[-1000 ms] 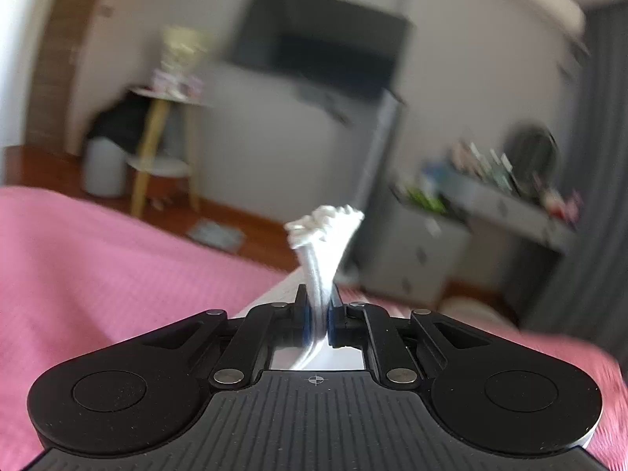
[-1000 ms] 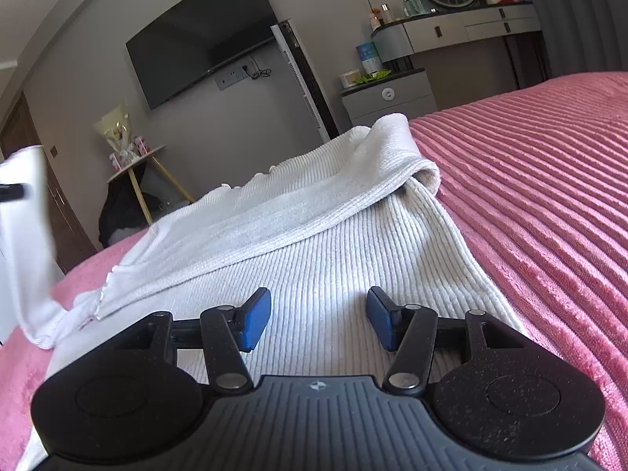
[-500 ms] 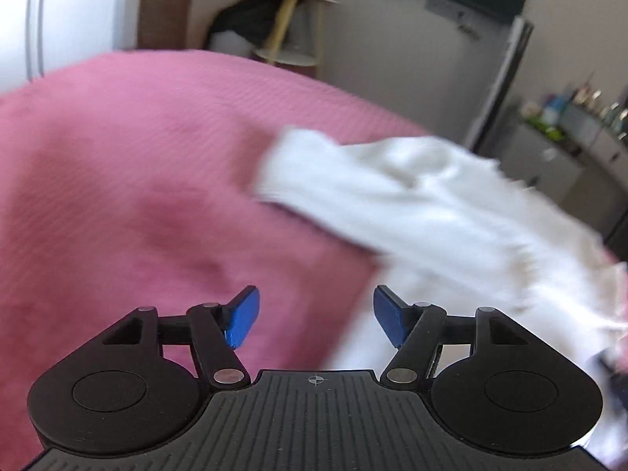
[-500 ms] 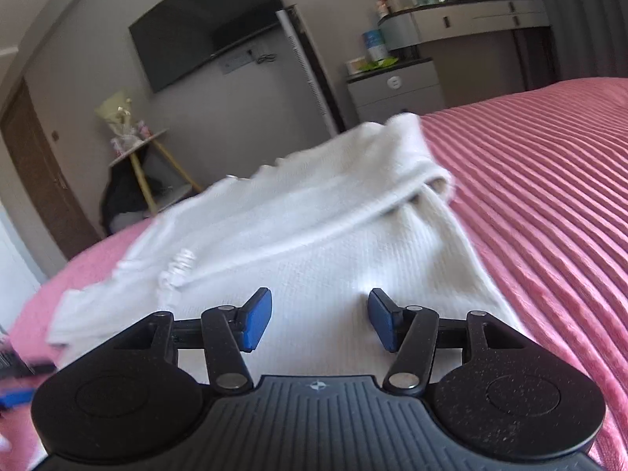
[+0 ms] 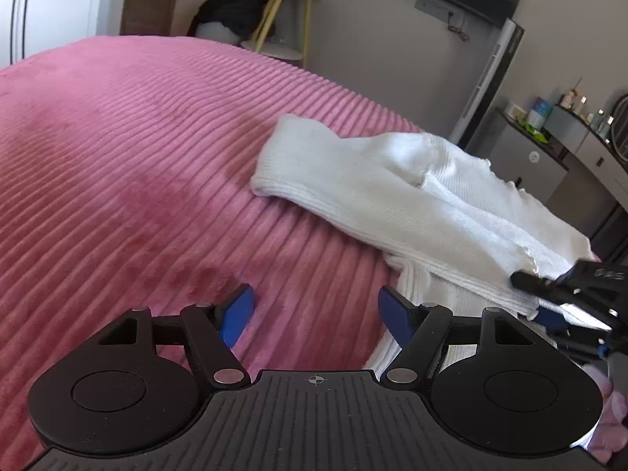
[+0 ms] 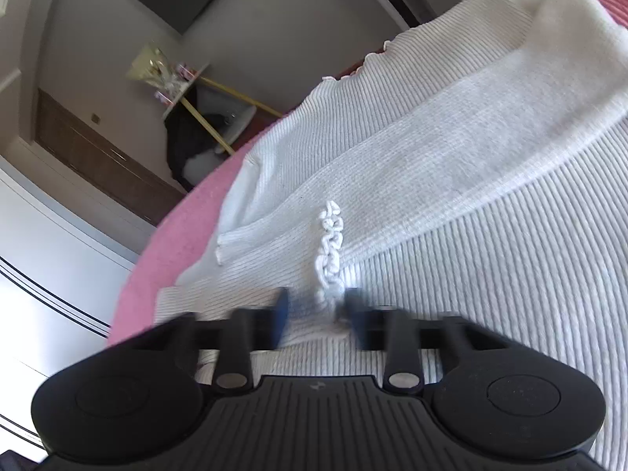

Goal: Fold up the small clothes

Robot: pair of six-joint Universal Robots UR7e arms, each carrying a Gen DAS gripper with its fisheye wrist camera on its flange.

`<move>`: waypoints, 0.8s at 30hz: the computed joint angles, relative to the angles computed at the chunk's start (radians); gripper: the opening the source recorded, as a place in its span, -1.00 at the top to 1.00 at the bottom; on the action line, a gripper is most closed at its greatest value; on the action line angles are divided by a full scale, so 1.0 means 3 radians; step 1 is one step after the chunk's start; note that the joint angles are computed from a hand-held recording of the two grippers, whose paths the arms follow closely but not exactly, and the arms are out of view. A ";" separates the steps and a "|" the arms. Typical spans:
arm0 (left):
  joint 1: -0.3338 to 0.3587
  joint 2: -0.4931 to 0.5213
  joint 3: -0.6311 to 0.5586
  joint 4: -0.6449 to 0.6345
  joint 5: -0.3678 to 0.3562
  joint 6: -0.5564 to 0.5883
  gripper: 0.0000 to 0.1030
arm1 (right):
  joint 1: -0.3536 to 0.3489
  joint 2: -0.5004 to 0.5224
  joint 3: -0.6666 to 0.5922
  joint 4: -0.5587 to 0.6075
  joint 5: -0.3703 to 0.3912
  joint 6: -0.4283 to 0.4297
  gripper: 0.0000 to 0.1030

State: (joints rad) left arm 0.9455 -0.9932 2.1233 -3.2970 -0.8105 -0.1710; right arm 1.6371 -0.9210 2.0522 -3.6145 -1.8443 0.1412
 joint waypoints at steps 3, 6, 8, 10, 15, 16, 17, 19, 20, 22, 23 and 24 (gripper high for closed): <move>-0.0010 0.0028 0.0015 -0.0084 0.0007 0.0020 -0.50 | 0.0089 -0.0035 -0.0042 0.0018 -0.0079 -0.0192 0.84; -0.0042 0.0025 0.0040 -0.0132 0.0010 0.0025 -0.50 | 0.0245 -0.0052 -0.0103 -0.0113 -0.0246 -0.0610 0.84; -0.0057 0.0017 0.0072 -0.0195 -0.0035 0.0047 -0.50 | 0.0354 -0.0038 -0.0177 -0.0261 -0.0433 -0.0964 0.84; -0.0069 0.0028 0.0085 -0.0230 -0.0084 0.0074 -0.50 | 0.0436 0.0002 -0.0274 -0.0449 -0.0659 -0.1343 0.84; -0.0114 0.0081 0.0086 -0.0258 -0.0009 0.0167 -0.50 | 0.0426 0.0118 -0.0457 -0.0856 -0.1203 -0.1988 0.84; -0.0112 0.0079 0.0086 -0.0265 -0.0015 0.0165 -0.49 | 0.0388 0.0118 -0.0475 -0.0840 -0.1285 -0.1984 0.84; -0.0108 0.0075 0.0085 -0.0287 -0.0027 0.0162 -0.49 | 0.0338 0.0096 -0.0473 -0.0766 -0.1327 -0.1905 0.83; -0.0105 0.0082 0.0097 -0.0406 -0.0016 0.0143 -0.48 | 0.0223 -0.0010 -0.0405 -0.0517 -0.1310 -0.1600 0.81; -0.0111 0.0083 0.0099 -0.0461 0.0001 0.0133 -0.48 | 0.0171 -0.0081 -0.0377 -0.0377 -0.1294 -0.1412 0.81; -0.0111 0.0092 0.0121 -0.0674 -0.0042 0.0194 -0.48 | 0.0060 -0.0188 -0.0275 -0.0277 -0.1171 -0.1105 0.64; -0.0102 0.0084 0.0132 -0.0749 -0.0111 0.0215 -0.48 | 0.0012 -0.0236 -0.0231 -0.0249 -0.1086 -0.0953 0.43; -0.0090 0.0068 0.0143 -0.0789 -0.0205 0.0206 -0.48 | -0.0050 -0.0278 -0.0161 -0.0273 -0.0969 -0.0822 0.30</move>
